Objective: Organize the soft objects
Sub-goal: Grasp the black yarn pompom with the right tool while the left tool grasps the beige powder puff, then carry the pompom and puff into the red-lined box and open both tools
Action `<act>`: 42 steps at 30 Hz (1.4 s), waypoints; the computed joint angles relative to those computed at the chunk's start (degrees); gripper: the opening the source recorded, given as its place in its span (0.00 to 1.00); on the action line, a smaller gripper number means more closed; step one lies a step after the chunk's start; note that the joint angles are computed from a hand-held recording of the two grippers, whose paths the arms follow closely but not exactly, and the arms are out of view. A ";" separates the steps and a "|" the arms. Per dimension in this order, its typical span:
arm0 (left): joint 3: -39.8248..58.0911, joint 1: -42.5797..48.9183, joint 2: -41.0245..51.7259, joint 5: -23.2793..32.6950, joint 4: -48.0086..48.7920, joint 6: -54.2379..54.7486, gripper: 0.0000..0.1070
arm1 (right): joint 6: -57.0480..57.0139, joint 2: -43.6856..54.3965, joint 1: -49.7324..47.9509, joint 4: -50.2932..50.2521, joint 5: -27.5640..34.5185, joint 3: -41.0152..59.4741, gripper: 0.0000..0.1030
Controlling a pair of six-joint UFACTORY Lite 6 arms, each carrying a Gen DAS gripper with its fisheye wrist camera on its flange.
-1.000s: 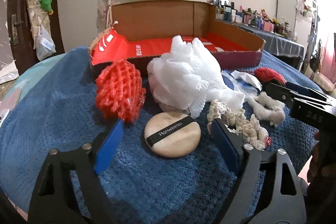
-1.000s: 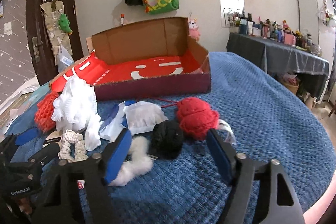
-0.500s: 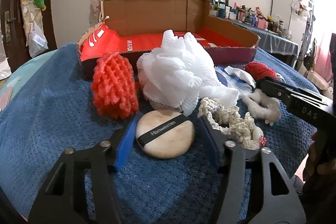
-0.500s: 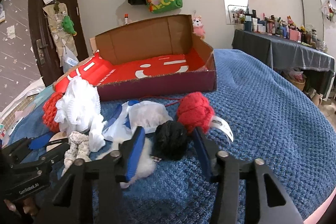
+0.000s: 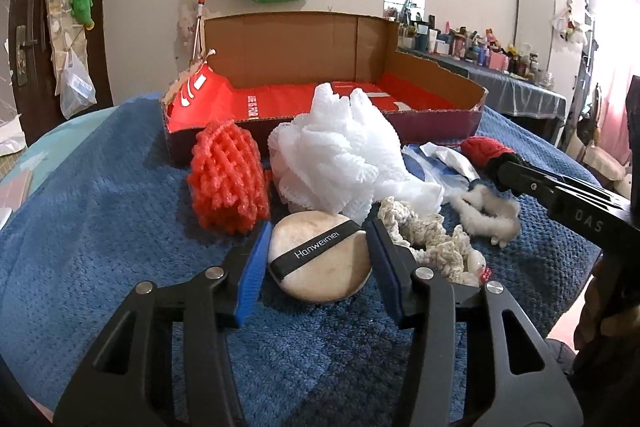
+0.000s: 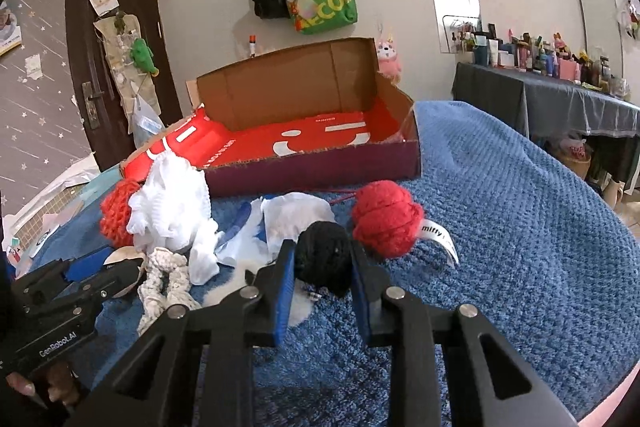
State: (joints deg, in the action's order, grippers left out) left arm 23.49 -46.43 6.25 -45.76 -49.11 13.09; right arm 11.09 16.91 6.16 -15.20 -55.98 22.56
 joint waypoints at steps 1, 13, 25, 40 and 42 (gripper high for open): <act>-0.06 -0.15 -0.19 -0.08 -0.27 0.23 0.44 | -0.17 -0.05 0.21 0.31 -0.08 -0.03 0.27; -0.97 -0.97 -6.13 -0.02 -3.72 5.04 0.44 | -1.38 -3.44 0.00 1.00 -0.56 -1.36 0.27; 3.86 5.97 -10.37 3.47 -1.47 11.62 0.43 | -0.68 -7.48 0.23 -0.28 4.41 3.69 0.27; 30.09 25.54 6.94 23.79 15.64 12.64 0.43 | 4.13 8.77 1.01 -7.68 24.91 35.75 0.27; 35.08 28.21 10.93 28.57 20.85 8.39 0.43 | 5.60 12.63 1.37 -9.96 29.60 41.87 0.27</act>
